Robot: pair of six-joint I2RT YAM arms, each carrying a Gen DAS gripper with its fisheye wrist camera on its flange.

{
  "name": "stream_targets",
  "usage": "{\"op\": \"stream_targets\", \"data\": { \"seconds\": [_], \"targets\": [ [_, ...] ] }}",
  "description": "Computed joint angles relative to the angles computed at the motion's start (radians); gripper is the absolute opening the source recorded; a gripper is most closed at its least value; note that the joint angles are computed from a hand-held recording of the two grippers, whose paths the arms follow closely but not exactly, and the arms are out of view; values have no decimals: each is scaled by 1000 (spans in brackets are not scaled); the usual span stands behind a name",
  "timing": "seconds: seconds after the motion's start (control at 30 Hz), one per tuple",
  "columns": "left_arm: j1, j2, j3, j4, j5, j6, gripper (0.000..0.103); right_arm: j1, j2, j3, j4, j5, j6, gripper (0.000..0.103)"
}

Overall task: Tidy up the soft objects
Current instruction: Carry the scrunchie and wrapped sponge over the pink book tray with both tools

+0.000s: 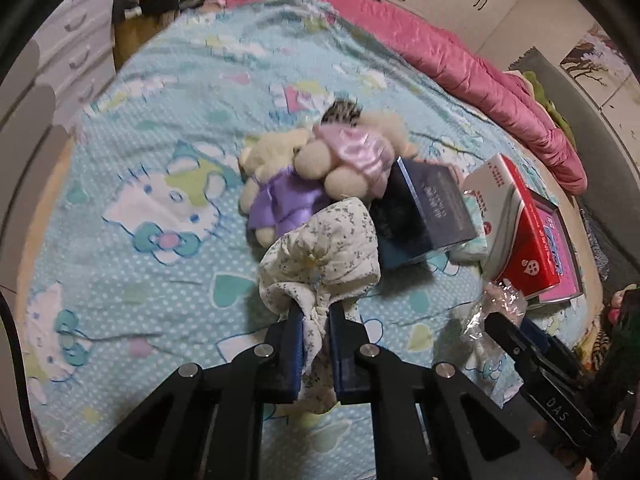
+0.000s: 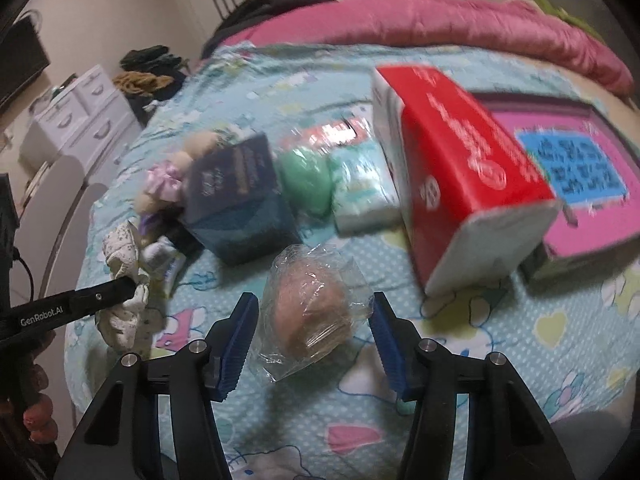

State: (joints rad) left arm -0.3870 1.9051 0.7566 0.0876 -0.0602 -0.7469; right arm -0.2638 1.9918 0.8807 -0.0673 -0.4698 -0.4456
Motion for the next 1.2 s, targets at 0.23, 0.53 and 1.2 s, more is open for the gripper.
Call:
{"op": "stream_targets", "data": {
  "seconds": [0.23,0.53,1.2],
  "targets": [
    [-67,-93,85,-158,-97,20,11,-21,-104,-4,-42,-56,-56,58],
    [-182,-80,254,-284,-186,2,11,-91,-189,50,-133,-95,-127,58],
    [-342,218,836,-559,-238,-8,11,-349,-15,489,-378,-181,-204,58]
  ]
}}
